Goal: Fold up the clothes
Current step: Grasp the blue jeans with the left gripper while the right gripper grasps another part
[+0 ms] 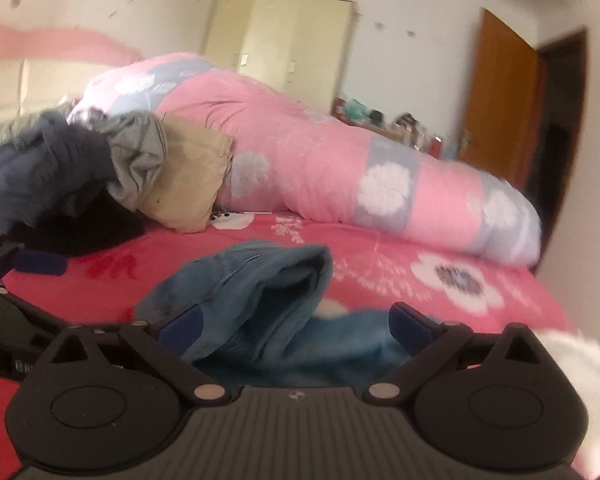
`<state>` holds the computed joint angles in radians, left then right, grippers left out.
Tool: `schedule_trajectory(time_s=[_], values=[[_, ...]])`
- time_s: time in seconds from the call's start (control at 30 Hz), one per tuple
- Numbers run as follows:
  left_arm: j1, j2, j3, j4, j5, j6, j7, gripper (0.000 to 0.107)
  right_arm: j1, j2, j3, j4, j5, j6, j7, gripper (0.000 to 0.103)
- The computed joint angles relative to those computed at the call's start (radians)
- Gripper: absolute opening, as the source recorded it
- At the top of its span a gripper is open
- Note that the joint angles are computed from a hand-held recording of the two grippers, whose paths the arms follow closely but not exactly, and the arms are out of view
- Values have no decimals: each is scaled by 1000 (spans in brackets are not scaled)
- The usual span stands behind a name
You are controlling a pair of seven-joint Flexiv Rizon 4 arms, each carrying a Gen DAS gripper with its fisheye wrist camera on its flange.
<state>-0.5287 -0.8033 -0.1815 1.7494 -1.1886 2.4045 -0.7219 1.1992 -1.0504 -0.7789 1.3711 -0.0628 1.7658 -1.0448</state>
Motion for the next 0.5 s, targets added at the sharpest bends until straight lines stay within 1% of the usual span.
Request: schedule_trajectory(time_s=[0.07,0.1,0.13,0.17,0.2,0.23,0.27,0.3,0.33,0.37,0.4,0.43,0.5], values=[[4,-44,8,-50,19,-29,50,102,-97,-38,70,-130,-58,-71,2,90],[4,-67,17,-76,31,-35,76,102,-156,-45,138,-189,-94,-102,4,79],[6,-81,23,-87,49,-37,85,102,-216,-55,214,-253,-128,-137,1,73],[9,-88,27,-88,72,-36,80,101,-269,-67,292,-310,-152,-164,-3,71],[12,-96,31,-88,94,-35,75,99,-306,-80,345,-355,-169,-183,-2,63],[14,-100,36,-86,120,-34,68,93,-339,-96,396,-400,-184,-202,-3,53],[12,-101,43,-81,141,-30,66,89,-361,-111,424,-432,-197,-205,1,46],[7,-100,50,-75,155,-25,70,80,-367,-111,434,-433,-204,-192,12,29],[0,-100,57,-72,165,-19,78,73,-372,-110,441,-432,-210,-179,24,20],[-15,-104,67,-77,158,-7,100,69,-377,-108,448,-429,-217,-164,36,17],[-36,-112,76,-89,134,14,136,68,-371,-100,435,-412,-218,-142,58,8],[-51,-119,75,-102,111,31,172,69,-363,-92,419,-393,-218,-120,80,6],[-65,-131,57,-132,75,53,236,80,-348,-61,411,-342,-222,-85,108,5]])
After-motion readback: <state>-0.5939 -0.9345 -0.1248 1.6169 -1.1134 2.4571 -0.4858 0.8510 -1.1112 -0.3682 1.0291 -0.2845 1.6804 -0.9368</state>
